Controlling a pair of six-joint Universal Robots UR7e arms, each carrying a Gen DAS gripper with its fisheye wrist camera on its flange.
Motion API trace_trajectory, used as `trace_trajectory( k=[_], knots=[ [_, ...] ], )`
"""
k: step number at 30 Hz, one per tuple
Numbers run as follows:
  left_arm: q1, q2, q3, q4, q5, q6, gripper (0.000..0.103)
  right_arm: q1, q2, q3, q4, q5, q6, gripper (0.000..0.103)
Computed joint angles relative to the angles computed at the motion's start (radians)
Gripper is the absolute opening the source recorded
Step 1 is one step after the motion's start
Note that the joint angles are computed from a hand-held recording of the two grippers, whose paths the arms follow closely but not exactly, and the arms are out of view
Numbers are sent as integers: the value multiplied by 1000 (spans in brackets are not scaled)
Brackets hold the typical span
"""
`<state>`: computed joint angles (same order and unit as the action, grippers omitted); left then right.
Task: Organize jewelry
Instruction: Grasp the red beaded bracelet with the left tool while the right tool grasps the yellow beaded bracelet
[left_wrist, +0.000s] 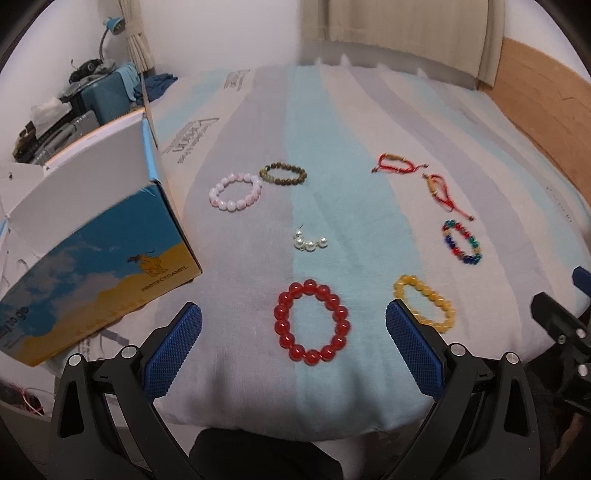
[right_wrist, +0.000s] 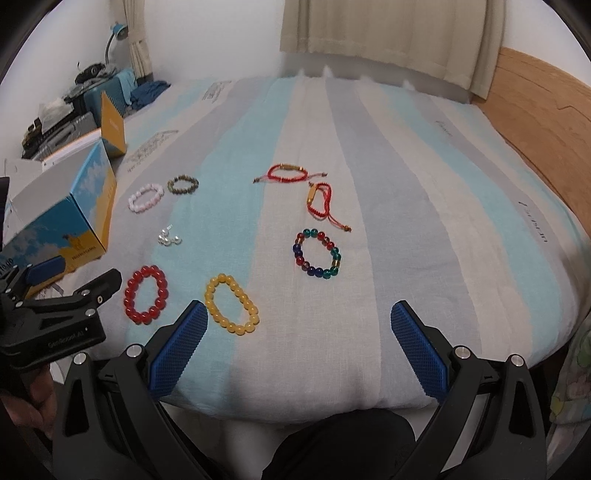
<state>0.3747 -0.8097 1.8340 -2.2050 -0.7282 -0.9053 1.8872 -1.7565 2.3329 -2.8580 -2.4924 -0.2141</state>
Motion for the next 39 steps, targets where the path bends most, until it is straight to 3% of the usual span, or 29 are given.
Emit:
trace_trajectory(
  k=[10,15,20,25,28,30,35,39],
  knots=[
    [106,49,6,-52,-3,-7,95,-127,87,-35,49,93,-44,84],
    [124,69,5,-36,21,-14,92,-178,127,-52,91,139,-44,71],
    [125,79,29,-85,46,7,93,-212,146,-62,124,182,-23,67],
    [121,75,65,-154,54,31,91,-209,182,-33,26,157,-74,64],
    [108,67,84,-152,64,25,84,-206,186,-3,-58,150,-108,55],
    [100,63,88,-139,73,18,73,-203,194,21,-138,145,-136,45],
    [74,57,104,-116,100,16,48,-200,241,123,-478,159,-269,25],
    [61,54,122,-147,107,31,29,-217,234,125,-513,194,-260,9]
  ],
)
